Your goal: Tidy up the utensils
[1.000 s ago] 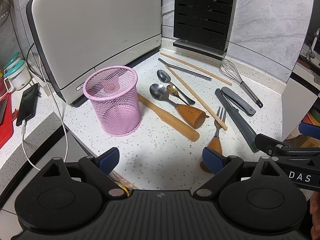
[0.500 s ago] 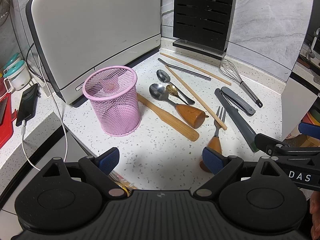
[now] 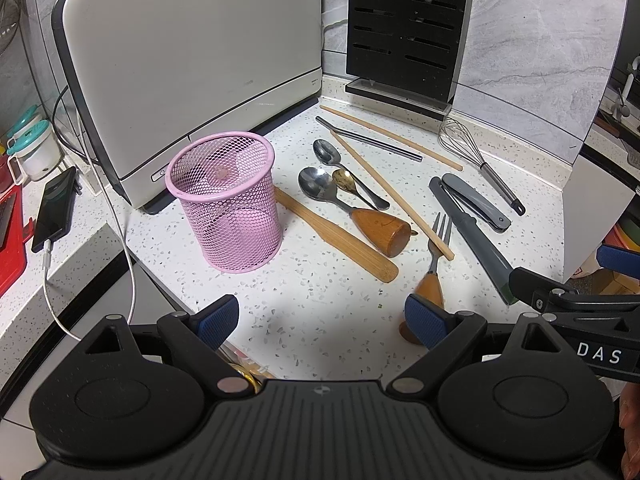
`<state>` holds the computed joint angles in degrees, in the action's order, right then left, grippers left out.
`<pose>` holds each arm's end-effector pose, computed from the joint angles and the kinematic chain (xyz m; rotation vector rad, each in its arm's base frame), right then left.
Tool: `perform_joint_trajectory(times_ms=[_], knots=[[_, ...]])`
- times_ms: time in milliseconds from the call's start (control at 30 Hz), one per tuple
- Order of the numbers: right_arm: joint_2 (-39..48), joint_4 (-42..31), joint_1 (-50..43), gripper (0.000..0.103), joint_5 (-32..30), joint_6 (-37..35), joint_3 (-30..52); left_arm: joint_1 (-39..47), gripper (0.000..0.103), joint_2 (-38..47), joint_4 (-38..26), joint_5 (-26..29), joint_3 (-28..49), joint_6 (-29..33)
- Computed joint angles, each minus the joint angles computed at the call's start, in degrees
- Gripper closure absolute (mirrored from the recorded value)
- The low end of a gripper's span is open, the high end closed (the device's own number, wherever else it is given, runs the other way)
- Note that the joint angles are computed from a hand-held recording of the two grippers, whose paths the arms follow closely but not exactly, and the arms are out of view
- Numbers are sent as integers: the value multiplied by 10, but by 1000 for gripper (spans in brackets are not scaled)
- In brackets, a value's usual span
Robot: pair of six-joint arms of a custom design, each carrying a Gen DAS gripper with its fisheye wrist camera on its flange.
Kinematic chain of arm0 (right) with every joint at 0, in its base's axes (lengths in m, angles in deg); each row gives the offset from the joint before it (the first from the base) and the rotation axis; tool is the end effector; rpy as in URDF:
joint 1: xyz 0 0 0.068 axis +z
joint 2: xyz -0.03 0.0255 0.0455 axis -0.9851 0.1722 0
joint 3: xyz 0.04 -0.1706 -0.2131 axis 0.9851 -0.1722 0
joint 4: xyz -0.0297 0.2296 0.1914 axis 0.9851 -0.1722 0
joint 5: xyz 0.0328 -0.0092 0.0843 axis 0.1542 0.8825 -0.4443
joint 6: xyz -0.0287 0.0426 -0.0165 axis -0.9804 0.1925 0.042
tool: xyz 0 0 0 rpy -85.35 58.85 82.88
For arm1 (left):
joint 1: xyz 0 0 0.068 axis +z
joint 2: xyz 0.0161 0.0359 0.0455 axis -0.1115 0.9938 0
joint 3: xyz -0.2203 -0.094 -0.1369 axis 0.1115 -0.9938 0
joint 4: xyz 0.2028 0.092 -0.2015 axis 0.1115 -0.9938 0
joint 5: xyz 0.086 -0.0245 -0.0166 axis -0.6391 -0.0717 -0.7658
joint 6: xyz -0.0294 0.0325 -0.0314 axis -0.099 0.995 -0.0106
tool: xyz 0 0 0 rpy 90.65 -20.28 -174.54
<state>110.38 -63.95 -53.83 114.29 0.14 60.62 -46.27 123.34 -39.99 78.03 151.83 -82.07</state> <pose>0.2162 0.0887 0.2126 0.3310 2.3009 -0.0699 0.2973 -0.2396 0.2190 0.5144 2.3993 -0.1600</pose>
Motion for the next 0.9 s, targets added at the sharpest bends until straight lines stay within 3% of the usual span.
perform_joint_trajectory(times_ms=[800, 900], knots=[[-11, 1, -5, 3, -4, -3, -6, 4, 0, 0, 5, 16, 0, -4], [-38, 17, -11, 3, -12, -8, -19, 16, 12, 3, 0, 45, 8, -12]])
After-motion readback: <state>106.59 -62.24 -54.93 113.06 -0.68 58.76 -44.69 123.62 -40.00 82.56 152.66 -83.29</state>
